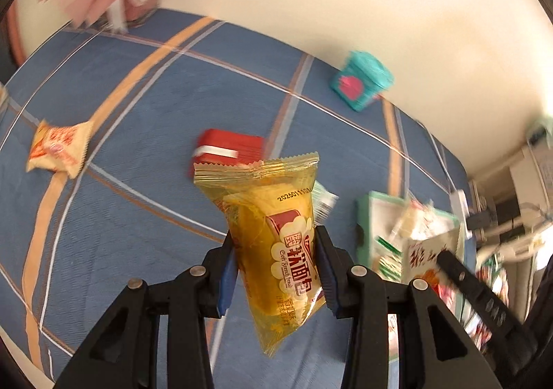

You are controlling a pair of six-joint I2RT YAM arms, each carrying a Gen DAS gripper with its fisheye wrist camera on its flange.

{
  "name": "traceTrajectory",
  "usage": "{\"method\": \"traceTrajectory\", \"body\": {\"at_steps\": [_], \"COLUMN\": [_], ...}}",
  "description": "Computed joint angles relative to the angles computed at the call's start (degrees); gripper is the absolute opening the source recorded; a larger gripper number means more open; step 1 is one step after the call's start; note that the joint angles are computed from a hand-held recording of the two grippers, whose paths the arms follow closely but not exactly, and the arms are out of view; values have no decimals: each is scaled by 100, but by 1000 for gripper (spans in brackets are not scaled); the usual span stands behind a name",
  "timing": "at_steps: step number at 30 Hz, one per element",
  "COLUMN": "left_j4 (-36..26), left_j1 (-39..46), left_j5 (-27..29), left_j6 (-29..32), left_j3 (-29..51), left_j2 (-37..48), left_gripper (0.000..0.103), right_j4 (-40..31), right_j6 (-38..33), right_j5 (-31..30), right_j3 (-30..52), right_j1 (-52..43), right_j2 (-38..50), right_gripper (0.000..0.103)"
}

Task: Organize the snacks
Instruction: 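Carry both packs over the white tray and open both tools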

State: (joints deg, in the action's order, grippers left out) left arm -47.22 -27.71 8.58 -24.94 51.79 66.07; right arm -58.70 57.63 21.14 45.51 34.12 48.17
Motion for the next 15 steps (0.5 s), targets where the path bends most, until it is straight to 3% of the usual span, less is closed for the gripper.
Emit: {"method": "traceTrajectory", "body": {"at_steps": [4,9,15], "left_j4": [203,456,776], "left_j1": [-907,-2231,-3043], "left_j5": [-193,-583,-754], "left_j6": [-234,-315,-340], "left_j3": [128,499,966], "left_j2": [243,835,1671], "left_gripper": [43,43,43], "right_j4": [-551,-1001,-776], "right_j6": [-259,-1115,-2843], "right_j5": [70,-22,-1042], "right_j3": [-52,-65,-183], "right_j1": [-944,-2652,-5184], "right_j2": [-589,-1243,-1675], "right_gripper": [19,19,19]}}
